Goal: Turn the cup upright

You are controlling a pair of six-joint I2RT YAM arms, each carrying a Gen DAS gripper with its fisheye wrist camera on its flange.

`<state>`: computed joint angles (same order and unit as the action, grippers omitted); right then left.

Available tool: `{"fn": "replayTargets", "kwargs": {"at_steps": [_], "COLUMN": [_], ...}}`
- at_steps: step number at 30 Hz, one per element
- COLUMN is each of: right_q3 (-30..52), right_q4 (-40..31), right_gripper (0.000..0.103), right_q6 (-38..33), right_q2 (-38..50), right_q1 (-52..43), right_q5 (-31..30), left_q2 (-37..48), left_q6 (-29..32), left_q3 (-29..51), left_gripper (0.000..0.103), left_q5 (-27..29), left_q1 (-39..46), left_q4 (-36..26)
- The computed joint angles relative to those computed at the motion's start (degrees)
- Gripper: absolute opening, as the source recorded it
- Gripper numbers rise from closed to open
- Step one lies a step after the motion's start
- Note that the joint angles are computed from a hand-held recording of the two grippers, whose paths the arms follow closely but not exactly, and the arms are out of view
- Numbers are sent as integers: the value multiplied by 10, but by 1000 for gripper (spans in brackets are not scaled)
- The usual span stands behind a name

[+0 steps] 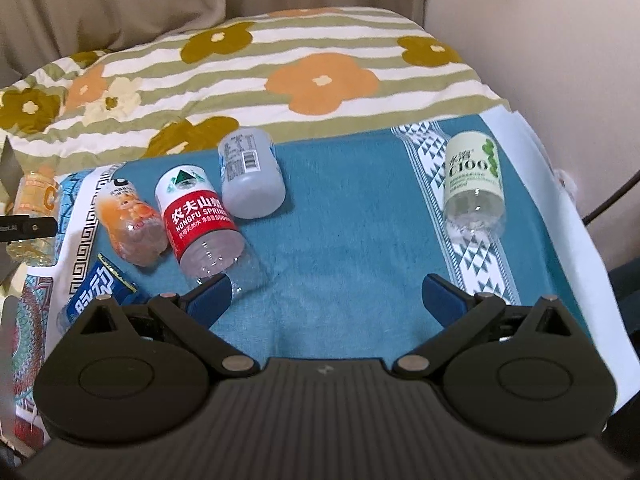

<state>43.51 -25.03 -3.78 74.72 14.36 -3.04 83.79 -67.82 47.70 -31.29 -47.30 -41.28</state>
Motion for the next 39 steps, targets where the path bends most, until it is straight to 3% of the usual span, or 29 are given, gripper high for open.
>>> {"fn": "replayTargets", "kwargs": {"at_steps": [9,15,19,27,33,39], "right_q3": [18,30,42,61,73,88], "right_q4": [-45,-79,-96,-111,-114,-113], "right_gripper": [103,103,103,103,103,103], "right_q6": [-134,-251,-323,-433,-478,-499], "right_q2": [-32,-22,3,67,106,136], "right_q1": [-121,-230,-299,-398,-441,-459], "right_q5": [-106,-187,-228,-261,-262,-258], "left_q2": [91,199,273,417,500,557], "left_q6": [-229,-299,-294,-207,-157,-145], "left_q3": [165,288,365,503,580,638], "left_gripper": [66,66,66,67,67,67], "left_q5": [-56,-52,-40,-13,9,20], "left_q1": [-156,-216,-234,-236,-230,-222], "left_q4": [-205,-258,-251,-184,-156,-165]}}
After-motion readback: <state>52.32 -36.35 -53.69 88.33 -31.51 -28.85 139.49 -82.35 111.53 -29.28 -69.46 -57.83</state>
